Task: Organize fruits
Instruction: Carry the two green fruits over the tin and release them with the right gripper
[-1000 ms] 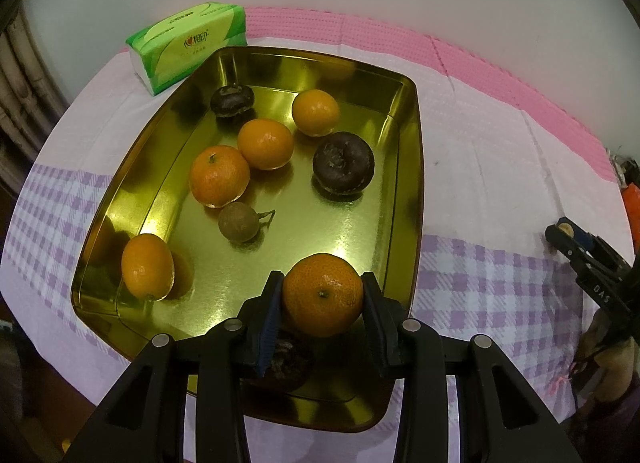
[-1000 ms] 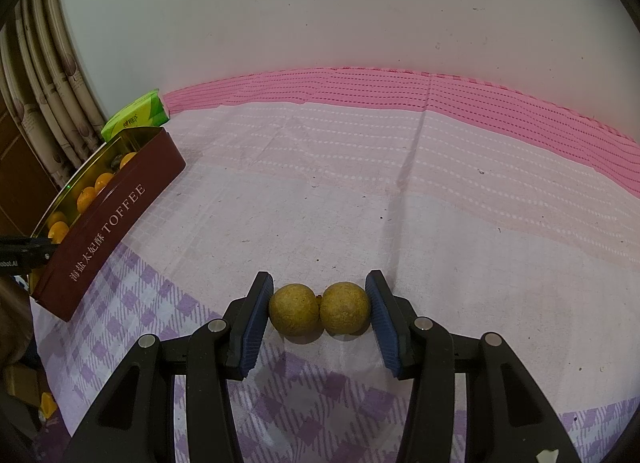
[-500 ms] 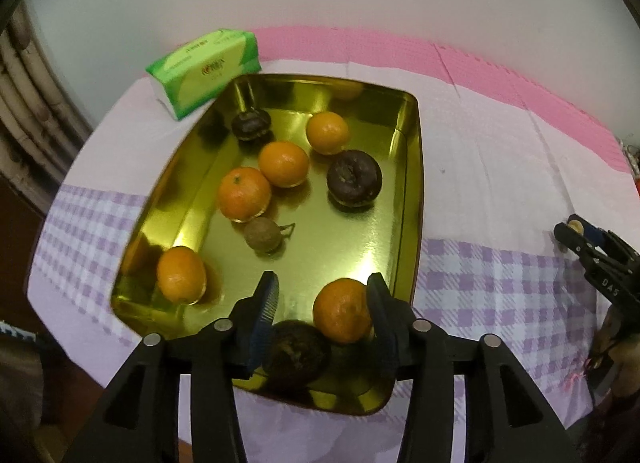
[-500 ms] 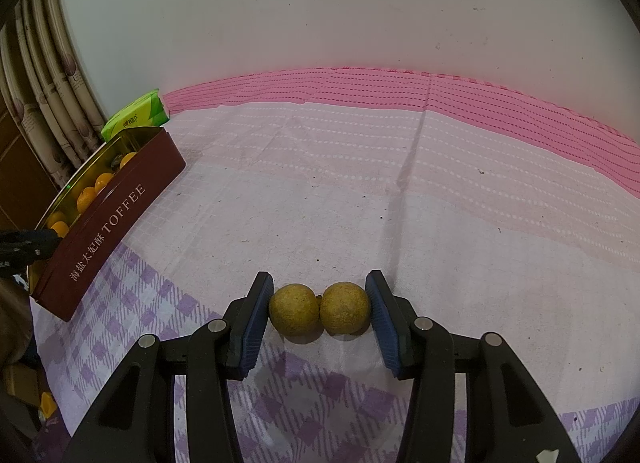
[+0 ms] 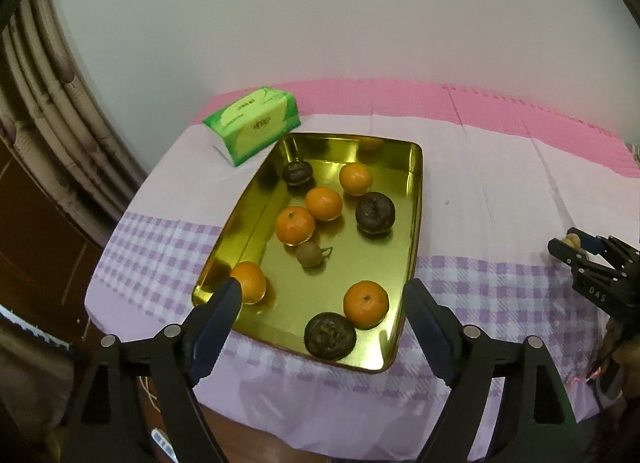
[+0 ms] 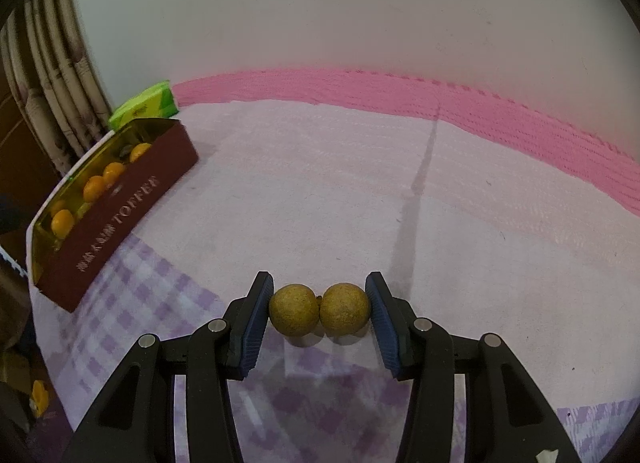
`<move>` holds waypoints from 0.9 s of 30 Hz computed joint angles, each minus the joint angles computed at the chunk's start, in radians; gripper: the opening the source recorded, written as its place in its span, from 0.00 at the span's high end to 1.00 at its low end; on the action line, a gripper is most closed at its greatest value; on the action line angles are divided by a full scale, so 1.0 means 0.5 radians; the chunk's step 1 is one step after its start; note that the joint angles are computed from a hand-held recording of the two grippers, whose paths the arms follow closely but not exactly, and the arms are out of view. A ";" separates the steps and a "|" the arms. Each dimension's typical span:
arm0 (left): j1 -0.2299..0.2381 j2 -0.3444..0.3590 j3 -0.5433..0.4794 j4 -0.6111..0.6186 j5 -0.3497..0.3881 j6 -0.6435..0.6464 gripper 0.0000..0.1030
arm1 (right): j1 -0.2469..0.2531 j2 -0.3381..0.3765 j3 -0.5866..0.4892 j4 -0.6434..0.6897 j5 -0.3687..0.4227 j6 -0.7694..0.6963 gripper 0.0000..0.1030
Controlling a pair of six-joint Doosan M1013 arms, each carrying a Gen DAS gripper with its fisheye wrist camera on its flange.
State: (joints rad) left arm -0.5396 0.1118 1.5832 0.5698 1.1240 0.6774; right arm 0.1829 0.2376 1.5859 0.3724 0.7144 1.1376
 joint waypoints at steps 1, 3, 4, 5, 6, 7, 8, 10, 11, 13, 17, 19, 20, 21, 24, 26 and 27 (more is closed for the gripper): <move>-0.004 -0.005 0.003 0.010 0.011 -0.011 0.19 | 0.009 -0.009 -0.003 0.010 0.002 -0.022 0.56; -0.006 -0.015 0.010 0.024 0.029 -0.033 0.18 | 0.022 -0.020 -0.012 0.028 0.008 -0.053 0.56; -0.007 -0.018 0.014 0.026 0.029 -0.047 0.18 | 0.031 -0.029 -0.017 0.044 0.011 -0.076 0.56; -0.004 -0.026 0.023 0.023 0.023 -0.059 0.18 | 0.037 -0.036 -0.023 0.068 0.018 -0.102 0.56; 0.004 -0.037 0.032 0.017 0.018 -0.077 0.18 | 0.043 -0.042 -0.031 0.103 0.028 -0.135 0.56; 0.013 -0.044 0.041 0.014 0.022 -0.100 0.18 | 0.049 -0.048 -0.040 0.144 0.041 -0.172 0.56; 0.018 -0.048 0.046 0.013 0.028 -0.113 0.18 | 0.057 -0.054 -0.048 0.177 0.052 -0.205 0.56; 0.033 -0.056 0.060 0.023 0.056 -0.159 0.18 | 0.082 -0.063 -0.071 0.225 0.074 -0.269 0.56; 0.044 -0.060 0.070 0.017 0.055 -0.168 0.18 | 0.096 -0.067 -0.083 0.250 0.083 -0.304 0.56; 0.072 -0.071 0.086 -0.036 0.029 -0.152 0.18 | 0.122 -0.065 -0.117 0.305 0.116 -0.363 0.56; 0.093 -0.080 0.103 -0.038 0.020 -0.168 0.18 | 0.178 -0.032 -0.194 0.372 0.181 -0.419 0.56; 0.107 -0.088 0.111 -0.036 0.010 -0.164 0.18 | 0.201 -0.014 -0.227 0.403 0.216 -0.440 0.56; 0.114 -0.094 0.117 -0.031 0.001 -0.174 0.18 | 0.216 -0.003 -0.242 0.409 0.228 -0.443 0.56; 0.121 -0.100 0.124 -0.032 -0.013 -0.179 0.18 | 0.231 0.008 -0.257 0.409 0.236 -0.446 0.56; 0.129 -0.101 0.124 0.000 0.005 -0.188 0.18 | 0.266 0.048 -0.305 0.422 0.273 -0.443 0.56; 0.122 -0.100 0.125 0.048 0.029 -0.204 0.18 | 0.284 0.084 -0.345 0.449 0.316 -0.436 0.56; 0.119 -0.101 0.127 0.068 0.033 -0.207 0.18 | 0.292 0.105 -0.369 0.463 0.345 -0.431 0.56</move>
